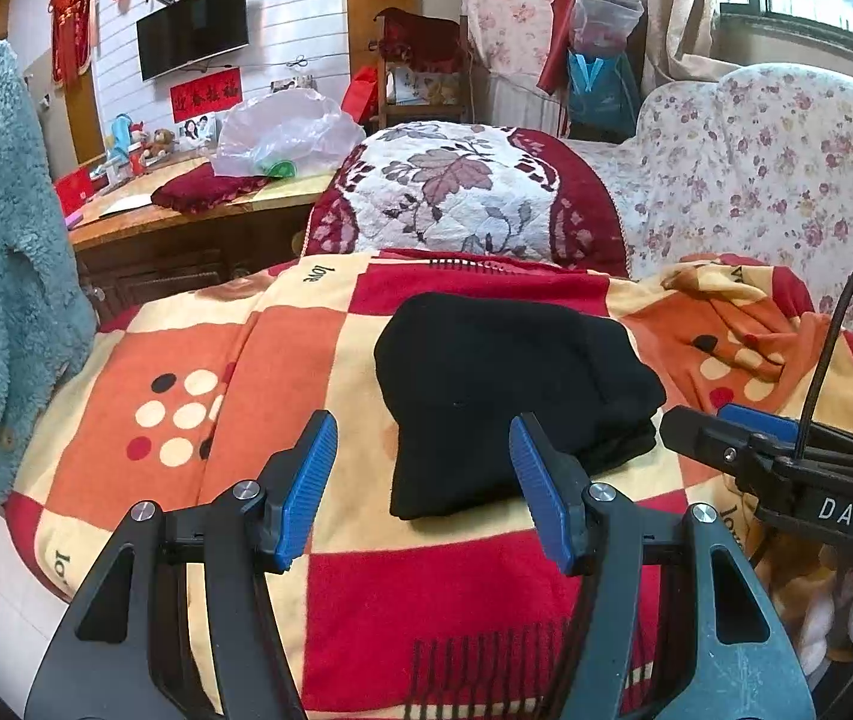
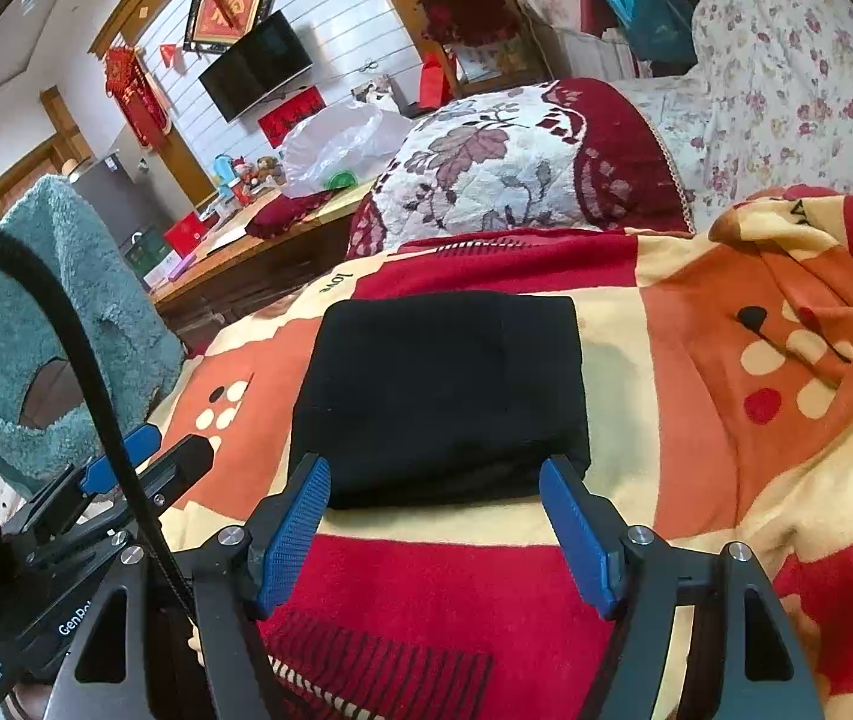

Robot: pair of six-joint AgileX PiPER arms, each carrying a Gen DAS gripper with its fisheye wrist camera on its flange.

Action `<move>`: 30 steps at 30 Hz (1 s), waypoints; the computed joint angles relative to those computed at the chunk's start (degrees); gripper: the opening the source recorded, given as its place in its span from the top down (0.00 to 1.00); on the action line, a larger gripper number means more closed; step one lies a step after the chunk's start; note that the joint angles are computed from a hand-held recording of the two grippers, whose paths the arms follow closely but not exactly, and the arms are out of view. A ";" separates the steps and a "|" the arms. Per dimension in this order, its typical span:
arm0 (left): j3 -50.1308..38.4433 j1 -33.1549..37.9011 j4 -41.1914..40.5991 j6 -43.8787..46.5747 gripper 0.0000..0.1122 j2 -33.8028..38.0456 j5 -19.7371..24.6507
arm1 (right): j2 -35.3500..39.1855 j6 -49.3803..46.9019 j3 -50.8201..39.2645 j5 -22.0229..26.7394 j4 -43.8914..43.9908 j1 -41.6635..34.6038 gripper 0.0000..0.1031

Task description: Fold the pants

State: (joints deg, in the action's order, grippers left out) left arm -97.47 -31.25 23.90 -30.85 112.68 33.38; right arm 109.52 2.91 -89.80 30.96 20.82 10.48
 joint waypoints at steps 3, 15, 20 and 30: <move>0.29 -0.15 0.92 -1.12 0.47 -0.14 -0.07 | -0.14 0.13 0.21 -0.16 -0.07 0.08 0.32; -0.79 0.03 -0.35 0.64 0.47 0.70 1.49 | 0.29 0.78 0.03 0.67 -0.34 0.26 0.31; -0.98 0.02 -0.81 1.06 0.47 0.98 1.77 | 0.50 0.75 -0.14 0.97 -0.44 0.35 0.31; -1.08 0.11 -1.10 1.55 0.47 1.08 1.76 | 1.96 0.78 -1.99 2.33 -1.05 0.86 0.31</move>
